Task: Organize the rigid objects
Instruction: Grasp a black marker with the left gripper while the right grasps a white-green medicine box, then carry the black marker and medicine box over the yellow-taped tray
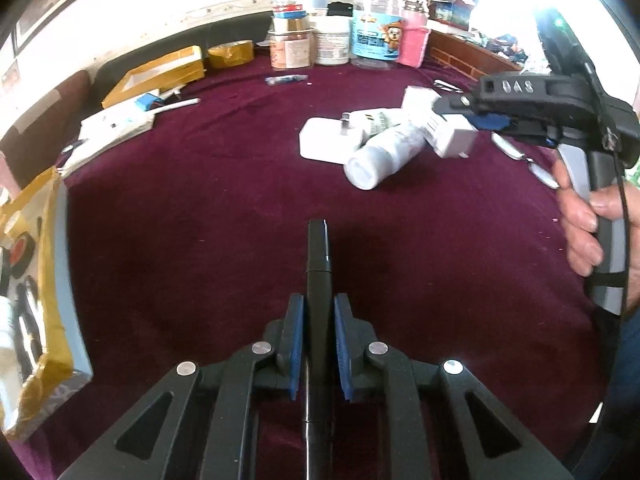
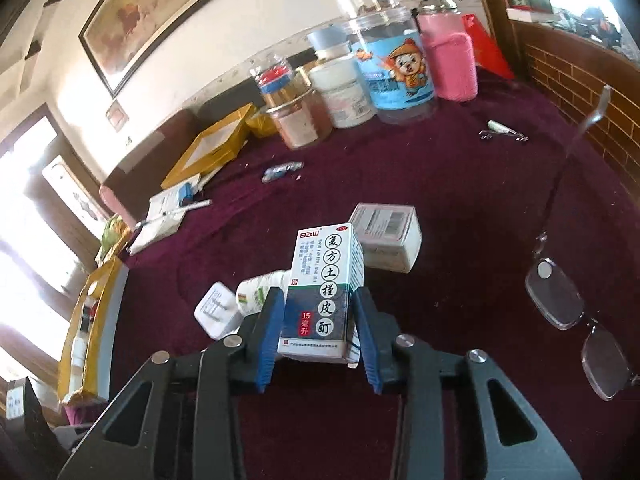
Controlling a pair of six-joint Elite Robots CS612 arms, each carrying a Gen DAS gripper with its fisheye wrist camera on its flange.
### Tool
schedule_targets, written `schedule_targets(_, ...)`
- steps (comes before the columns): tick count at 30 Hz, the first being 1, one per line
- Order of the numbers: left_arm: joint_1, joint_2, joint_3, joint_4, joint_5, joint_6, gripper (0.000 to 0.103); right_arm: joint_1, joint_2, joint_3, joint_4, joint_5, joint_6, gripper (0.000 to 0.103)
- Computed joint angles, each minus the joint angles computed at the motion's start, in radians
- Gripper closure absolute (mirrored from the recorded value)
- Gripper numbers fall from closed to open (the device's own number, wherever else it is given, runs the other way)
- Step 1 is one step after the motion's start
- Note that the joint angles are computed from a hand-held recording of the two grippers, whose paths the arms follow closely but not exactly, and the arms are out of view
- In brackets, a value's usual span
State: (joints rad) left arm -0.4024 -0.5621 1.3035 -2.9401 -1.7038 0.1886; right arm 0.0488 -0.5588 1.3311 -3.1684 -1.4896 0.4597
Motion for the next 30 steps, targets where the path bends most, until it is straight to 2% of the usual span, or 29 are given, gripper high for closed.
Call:
schedule_targets(2, -0.001, 0.003, -0.006, 0.010, 0.029, 0.002, 0.089, 0.004, -0.006, -0.006, 0.069, -0.024, -0.032, 0.068)
schedule_targets(5, -0.001, 0.009, -0.014, 0.009, 0.035, -0.003, 0.088, 0.011, -0.010, -0.015, 0.143, -0.057, -0.047, 0.067)
schedule_targets(10, -0.007, 0.016, -0.019, -0.008, 0.054, 0.013, 0.088, 0.021, 0.004, -0.040, 0.194, -0.106, -0.065, 0.067)
schedule_targets(12, 0.000, 0.017, -0.024, -0.004, 0.025, 0.000, 0.089, 0.021, 0.005, -0.036, 0.184, -0.114, -0.063, 0.069)
schedule_targets(14, 0.008, 0.017, -0.021, -0.021, -0.008, -0.016, 0.089, 0.025, 0.001, -0.028, 0.159, -0.155, -0.065, 0.071)
schedule_targets(18, 0.015, 0.011, -0.013, -0.034, -0.040, -0.038, 0.089, 0.029, -0.002, -0.010, 0.073, -0.187, -0.059, 0.071)
schedule_targets(23, 0.023, 0.003, -0.008, -0.052, -0.070, -0.074, 0.089, 0.026, -0.003, 0.003, -0.014, -0.147, -0.059, 0.071)
schedule_targets(30, 0.042, -0.006, 0.000, -0.088, -0.101, -0.129, 0.089, 0.029, -0.001, 0.005, -0.065, -0.101, -0.068, 0.070)
